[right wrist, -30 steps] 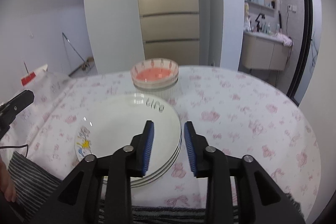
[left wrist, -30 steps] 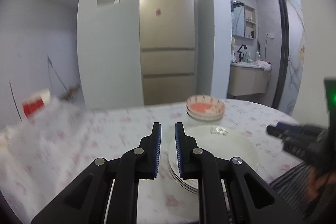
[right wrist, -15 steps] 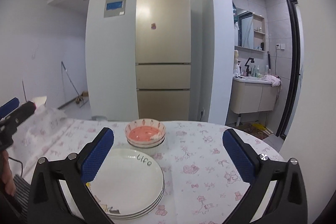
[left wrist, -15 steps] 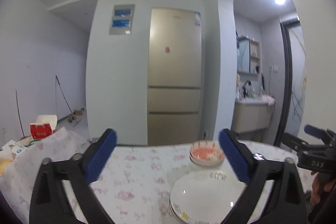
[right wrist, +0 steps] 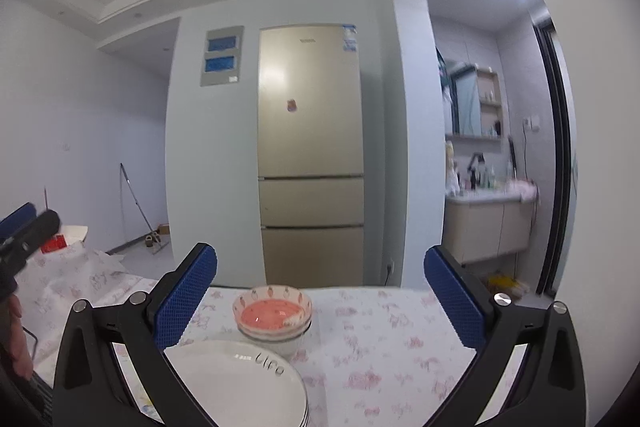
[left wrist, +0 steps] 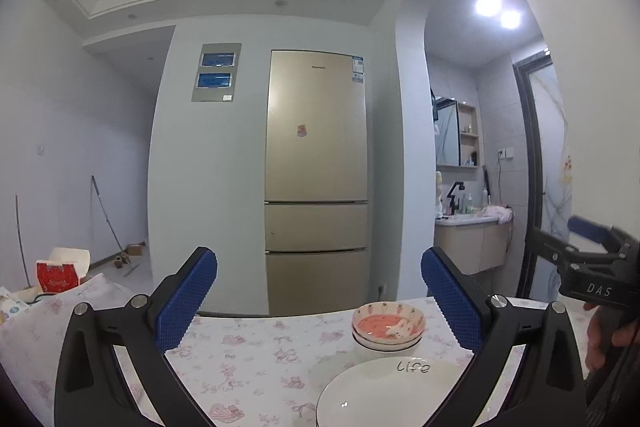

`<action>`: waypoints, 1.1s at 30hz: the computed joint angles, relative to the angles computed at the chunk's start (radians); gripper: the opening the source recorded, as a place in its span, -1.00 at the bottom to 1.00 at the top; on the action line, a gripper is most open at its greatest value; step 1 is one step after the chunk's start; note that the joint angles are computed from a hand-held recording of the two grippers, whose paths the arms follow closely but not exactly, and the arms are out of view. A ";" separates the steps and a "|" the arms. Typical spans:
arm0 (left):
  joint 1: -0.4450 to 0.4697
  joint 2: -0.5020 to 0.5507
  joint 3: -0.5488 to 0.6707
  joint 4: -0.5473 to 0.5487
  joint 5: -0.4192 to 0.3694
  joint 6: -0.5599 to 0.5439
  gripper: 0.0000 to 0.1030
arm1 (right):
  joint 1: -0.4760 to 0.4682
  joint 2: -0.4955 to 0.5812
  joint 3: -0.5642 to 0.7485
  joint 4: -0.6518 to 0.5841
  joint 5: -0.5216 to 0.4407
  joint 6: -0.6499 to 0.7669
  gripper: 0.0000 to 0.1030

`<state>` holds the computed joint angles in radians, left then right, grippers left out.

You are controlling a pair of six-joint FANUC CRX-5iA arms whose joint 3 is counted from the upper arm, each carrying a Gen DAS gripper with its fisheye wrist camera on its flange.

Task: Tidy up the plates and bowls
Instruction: 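Raise both open tools up and away from the stacked plates, then move both open tools down to the pink strawberry bowl stack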

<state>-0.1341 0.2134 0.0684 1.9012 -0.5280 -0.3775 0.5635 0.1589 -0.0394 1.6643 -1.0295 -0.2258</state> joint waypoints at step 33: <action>0.027 0.433 0.694 -0.691 0.014 0.839 1.00 | -0.128 0.263 0.452 -0.304 0.142 0.144 1.00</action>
